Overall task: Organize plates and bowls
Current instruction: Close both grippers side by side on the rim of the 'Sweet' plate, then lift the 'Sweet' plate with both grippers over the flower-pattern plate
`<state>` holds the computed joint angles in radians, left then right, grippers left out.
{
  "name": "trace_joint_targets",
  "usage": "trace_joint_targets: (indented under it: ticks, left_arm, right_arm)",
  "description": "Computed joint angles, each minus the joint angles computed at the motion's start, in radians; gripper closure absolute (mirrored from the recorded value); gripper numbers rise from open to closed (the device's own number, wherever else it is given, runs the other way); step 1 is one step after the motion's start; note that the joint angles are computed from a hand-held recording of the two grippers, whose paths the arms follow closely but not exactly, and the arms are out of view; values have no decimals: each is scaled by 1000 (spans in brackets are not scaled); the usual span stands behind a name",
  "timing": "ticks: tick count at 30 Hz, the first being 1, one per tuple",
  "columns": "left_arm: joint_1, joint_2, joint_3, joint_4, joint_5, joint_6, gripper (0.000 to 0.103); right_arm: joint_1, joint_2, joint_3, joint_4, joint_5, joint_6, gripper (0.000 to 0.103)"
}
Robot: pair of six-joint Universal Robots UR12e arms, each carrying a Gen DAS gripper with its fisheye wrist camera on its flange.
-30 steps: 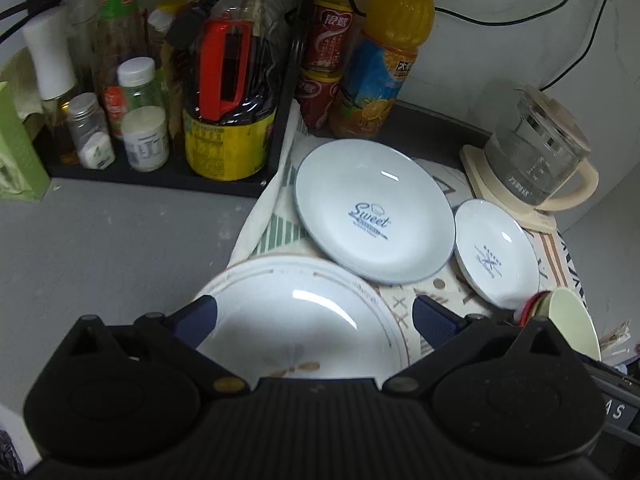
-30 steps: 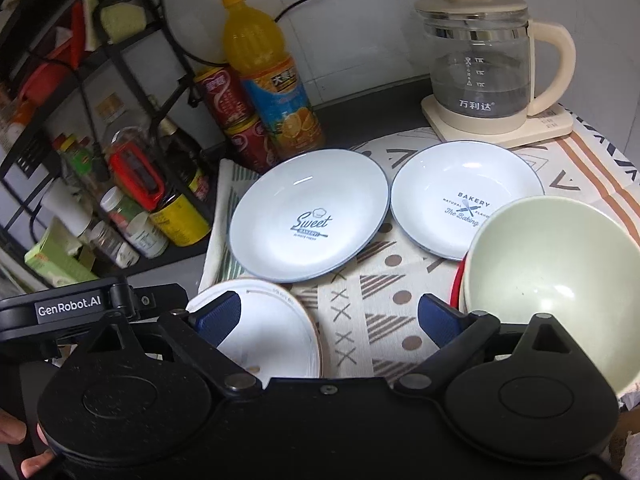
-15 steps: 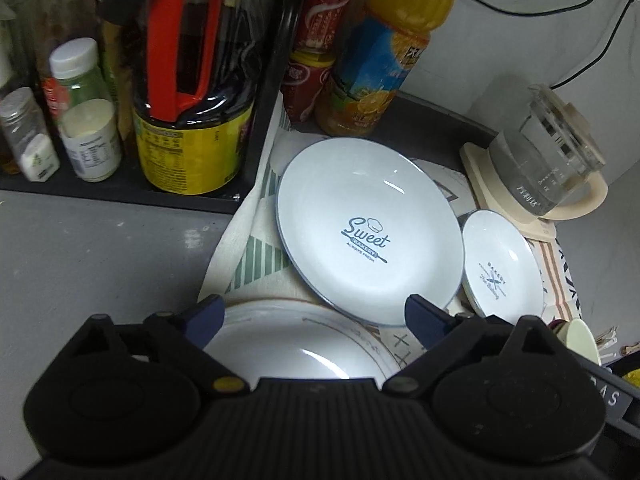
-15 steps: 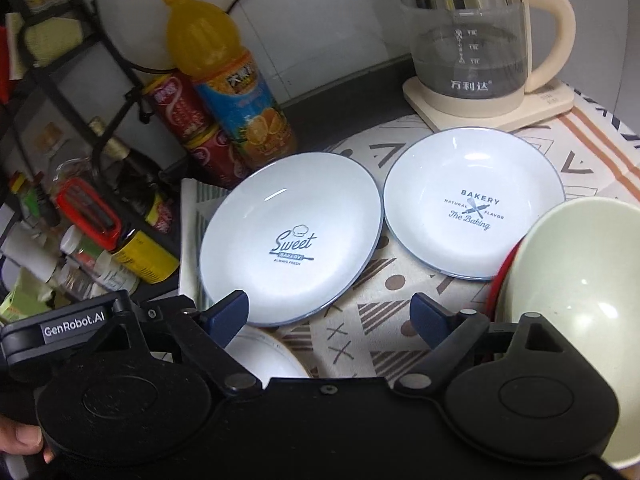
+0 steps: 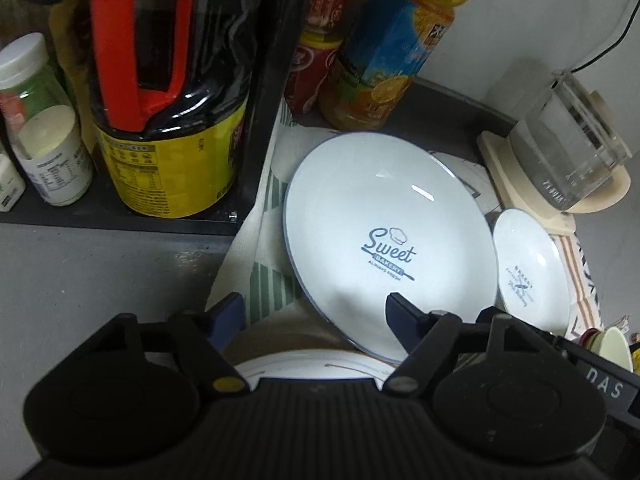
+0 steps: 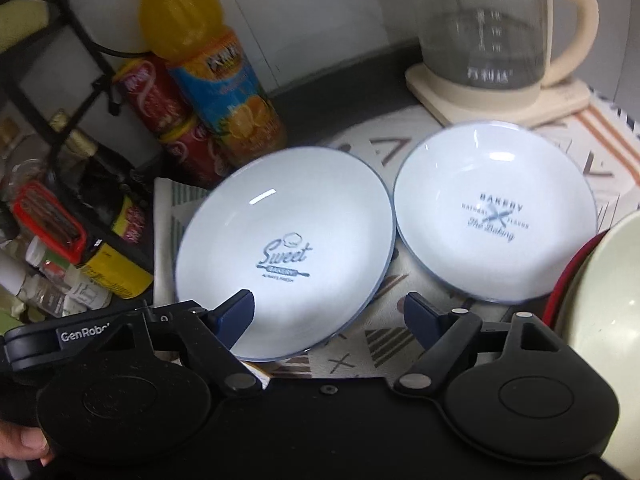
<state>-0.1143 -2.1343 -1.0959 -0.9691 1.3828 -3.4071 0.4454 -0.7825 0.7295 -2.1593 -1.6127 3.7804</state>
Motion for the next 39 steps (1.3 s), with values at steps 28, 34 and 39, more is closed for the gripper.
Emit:
trace_joint_targets:
  ticks: [28, 34, 39]
  left_arm:
    - [12, -67, 65, -55, -71, 34, 85]
    - [10, -43, 45, -14, -45, 30, 87]
    - [11, -13, 2, 18, -41, 10, 87]
  right_arm:
    - [-29, 30, 16, -50, 104, 132, 90]
    - [-23, 15, 30, -89, 95, 111, 88]
    - [-17, -4, 56, -124, 87, 86, 88]
